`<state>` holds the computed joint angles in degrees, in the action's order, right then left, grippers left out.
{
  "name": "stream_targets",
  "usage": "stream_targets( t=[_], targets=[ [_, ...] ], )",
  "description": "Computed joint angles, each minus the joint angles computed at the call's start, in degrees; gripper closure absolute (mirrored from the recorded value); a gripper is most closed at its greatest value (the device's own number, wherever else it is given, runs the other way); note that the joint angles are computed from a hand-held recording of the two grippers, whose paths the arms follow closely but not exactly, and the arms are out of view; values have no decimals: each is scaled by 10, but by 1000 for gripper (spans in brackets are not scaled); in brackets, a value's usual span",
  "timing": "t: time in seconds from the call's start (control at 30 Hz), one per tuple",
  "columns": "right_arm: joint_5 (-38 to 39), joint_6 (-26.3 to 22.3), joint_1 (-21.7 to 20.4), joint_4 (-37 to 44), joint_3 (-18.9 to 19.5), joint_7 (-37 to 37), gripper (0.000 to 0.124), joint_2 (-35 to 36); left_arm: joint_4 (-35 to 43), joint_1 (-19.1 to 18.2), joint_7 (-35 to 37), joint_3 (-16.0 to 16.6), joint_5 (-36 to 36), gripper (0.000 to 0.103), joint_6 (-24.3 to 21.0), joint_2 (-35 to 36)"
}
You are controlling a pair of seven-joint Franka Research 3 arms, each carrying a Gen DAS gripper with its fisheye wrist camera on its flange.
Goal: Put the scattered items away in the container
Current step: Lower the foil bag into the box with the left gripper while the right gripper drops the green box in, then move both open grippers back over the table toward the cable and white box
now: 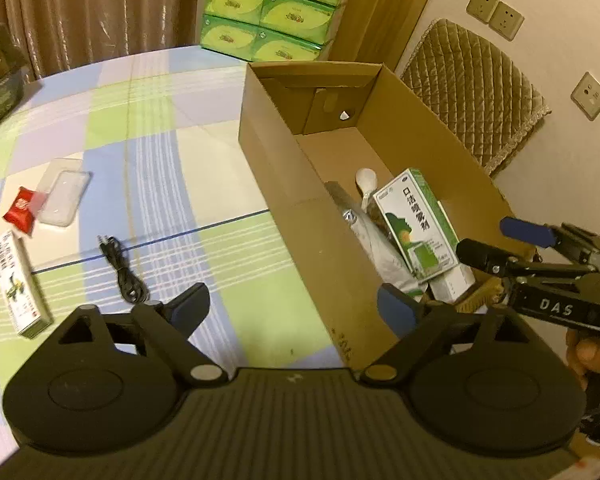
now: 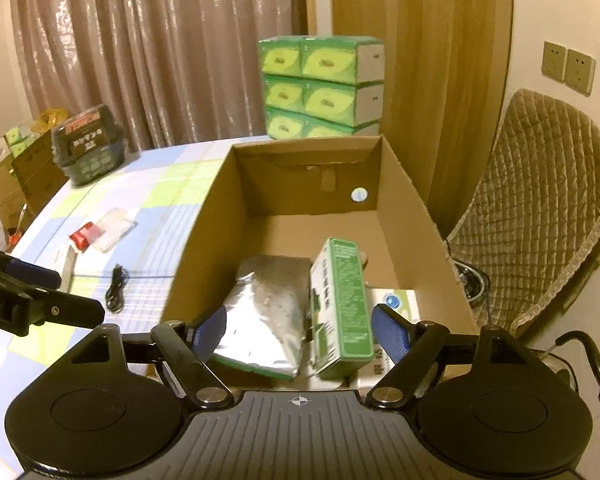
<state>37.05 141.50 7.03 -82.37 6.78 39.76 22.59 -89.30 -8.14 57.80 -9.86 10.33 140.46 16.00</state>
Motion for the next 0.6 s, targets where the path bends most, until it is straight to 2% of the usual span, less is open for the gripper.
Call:
stream_targets(
  t=[0.07,0.23,0.6],
  targets=[
    [5,6,0,-17,2,-7,37,-13,-22,-2,-10,3,11,7,6,-17],
    [17,10,3,-54,1,-19,23,-42,-74,-8,-44,7,46,2,17,-56],
    [38,13,19,-115,-5,-47,23,-94,-170,-4,-95,3,85,1,14,-134]
  ],
)
